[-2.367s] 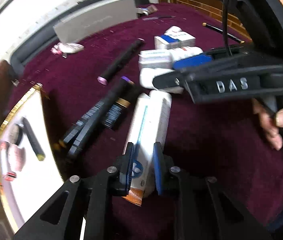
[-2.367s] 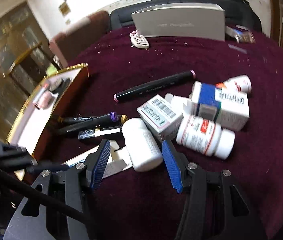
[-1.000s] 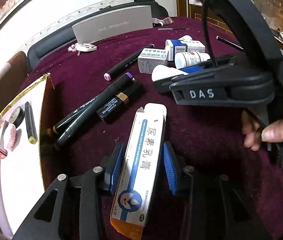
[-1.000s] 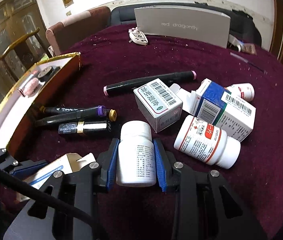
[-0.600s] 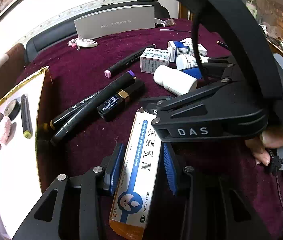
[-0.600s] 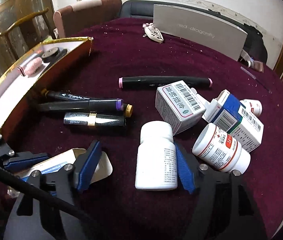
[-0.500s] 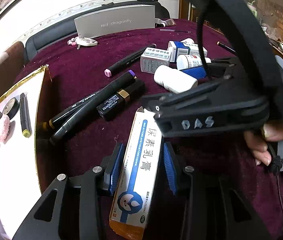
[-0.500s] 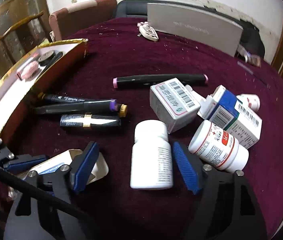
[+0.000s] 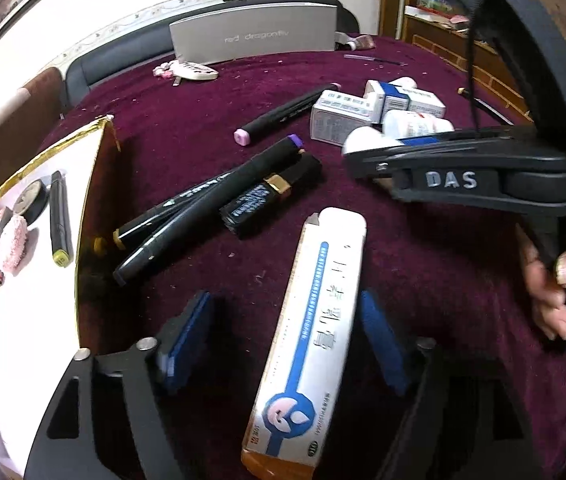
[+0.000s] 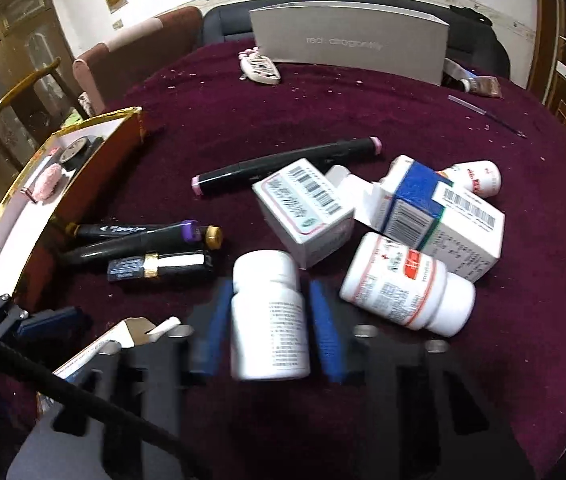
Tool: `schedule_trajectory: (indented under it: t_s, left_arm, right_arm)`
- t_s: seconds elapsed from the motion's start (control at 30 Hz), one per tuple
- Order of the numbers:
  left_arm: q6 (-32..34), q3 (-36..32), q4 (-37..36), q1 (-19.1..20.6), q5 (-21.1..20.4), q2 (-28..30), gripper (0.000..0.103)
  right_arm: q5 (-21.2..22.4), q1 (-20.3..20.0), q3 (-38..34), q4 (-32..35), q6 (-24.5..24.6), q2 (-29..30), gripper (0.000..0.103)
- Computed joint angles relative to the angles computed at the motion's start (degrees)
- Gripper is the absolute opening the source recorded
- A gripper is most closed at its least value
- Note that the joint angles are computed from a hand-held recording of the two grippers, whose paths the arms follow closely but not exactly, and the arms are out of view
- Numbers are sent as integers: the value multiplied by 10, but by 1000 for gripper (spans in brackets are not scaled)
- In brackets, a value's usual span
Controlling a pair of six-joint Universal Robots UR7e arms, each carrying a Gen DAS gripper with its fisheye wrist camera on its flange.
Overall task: Organize objects
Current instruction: 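Carry the ointment box and pill bottle into the tray and open both grippers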
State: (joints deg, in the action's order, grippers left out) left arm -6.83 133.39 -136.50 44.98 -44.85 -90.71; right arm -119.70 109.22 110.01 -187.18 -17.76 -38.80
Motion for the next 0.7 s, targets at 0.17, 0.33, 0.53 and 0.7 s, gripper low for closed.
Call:
schedule_trajectory:
  t_s: [0.17,0.33,0.53,0.7]
  left_arm:
    - [-12,0,4,-4,27,8,90]
    - [-4,1,-4,-1,4,0,70]
    - [-2,13,-1,-32,19,5,25]
    - [-26,14,12,-40,10,-11,25]
  right_arm:
    - [-35,7,2,-18,-18,7,30]
    - [-14,6,11,-25,-16,-1,30]
    - [12,1,21,-28,-5,-12,30]
    - [27,3,29,-38,-5,-19,31]
